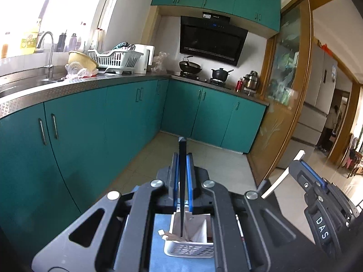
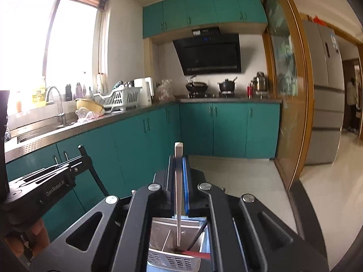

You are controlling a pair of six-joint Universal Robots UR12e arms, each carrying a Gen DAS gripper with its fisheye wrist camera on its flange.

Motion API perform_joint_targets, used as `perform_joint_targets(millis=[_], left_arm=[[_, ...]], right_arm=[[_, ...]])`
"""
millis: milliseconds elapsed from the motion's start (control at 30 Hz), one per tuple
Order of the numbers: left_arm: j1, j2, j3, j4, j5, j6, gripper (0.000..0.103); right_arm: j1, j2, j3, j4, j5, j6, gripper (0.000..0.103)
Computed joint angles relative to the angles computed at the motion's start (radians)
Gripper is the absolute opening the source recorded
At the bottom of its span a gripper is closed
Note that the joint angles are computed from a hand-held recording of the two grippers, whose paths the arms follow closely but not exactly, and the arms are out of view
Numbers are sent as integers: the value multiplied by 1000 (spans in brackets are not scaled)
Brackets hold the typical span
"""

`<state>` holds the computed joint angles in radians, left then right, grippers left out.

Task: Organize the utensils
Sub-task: 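Open both tools to drop the chopsticks into the holder, then grasp a steel spoon handle with the left tool while the right tool grasps another spoon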

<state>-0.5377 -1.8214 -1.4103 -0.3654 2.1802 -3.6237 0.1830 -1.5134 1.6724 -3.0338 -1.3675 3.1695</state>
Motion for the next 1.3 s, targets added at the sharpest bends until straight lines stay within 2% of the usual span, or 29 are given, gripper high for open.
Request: perform_joint_targets(millis=[133, 167, 200, 233, 300, 333, 433, 567, 667, 700, 800, 867, 933, 1000, 1200, 1233, 1300], left_arm=[[5, -9, -6, -12, -14, -8, 7], [6, -9, -10, -17, -18, -16, 12], [7, -9, -14, -16, -16, -18, 18], [5, -7, -21, -9, -8, -17, 28], [1, -1, -35, 6, 3, -9, 31], [-1, 5, -44, 12, 1, -4, 32], [-5, 43, -96, 20, -14, -17, 36], [-20, 104, -193, 25, -22, -39, 45], [-36, 145, -286, 4, -41, -36, 51], [-38, 151, -308, -23, -58, -47, 51], [-14, 150, -348, -169, -243, -94, 50], [3, 133, -341, -273, -357, -132, 38], [16, 116, -341, -304, -474, -140, 37], [22, 105, -344, -292, -543, -131, 37], [22, 72, -324, -317, -624, -119, 38], [20, 72, -327, -306, -616, -121, 37], [23, 71, -326, -308, -625, -130, 24]], right_arm=[[4, 10, -1, 25, -16, -9, 7], [7, 9, 1, 36, -27, -28, 8], [9, 7, 7, 37, -37, -41, 17], [10, 3, 15, 30, -47, -54, 32], [5, -12, 41, -4, -49, -55, 43], [1, -18, 48, -8, -45, -52, 43], [-35, -67, 94, -5, 29, -21, 43], [-114, -161, 204, -10, 166, 21, 43], [-162, -223, 289, 58, 227, 5, 43], [-168, -234, 308, 93, 228, -10, 43], [-165, -243, 347, 259, 183, -69, 43], [-152, -228, 356, 363, 116, -50, 43], [-149, -219, 354, 436, 101, -31, 43], [-149, -219, 363, 449, 99, -26, 43], [-141, -220, 369, 457, 84, -44, 43], [-143, -222, 374, 455, 92, -45, 43], [-140, -219, 375, 460, 95, -41, 43]])
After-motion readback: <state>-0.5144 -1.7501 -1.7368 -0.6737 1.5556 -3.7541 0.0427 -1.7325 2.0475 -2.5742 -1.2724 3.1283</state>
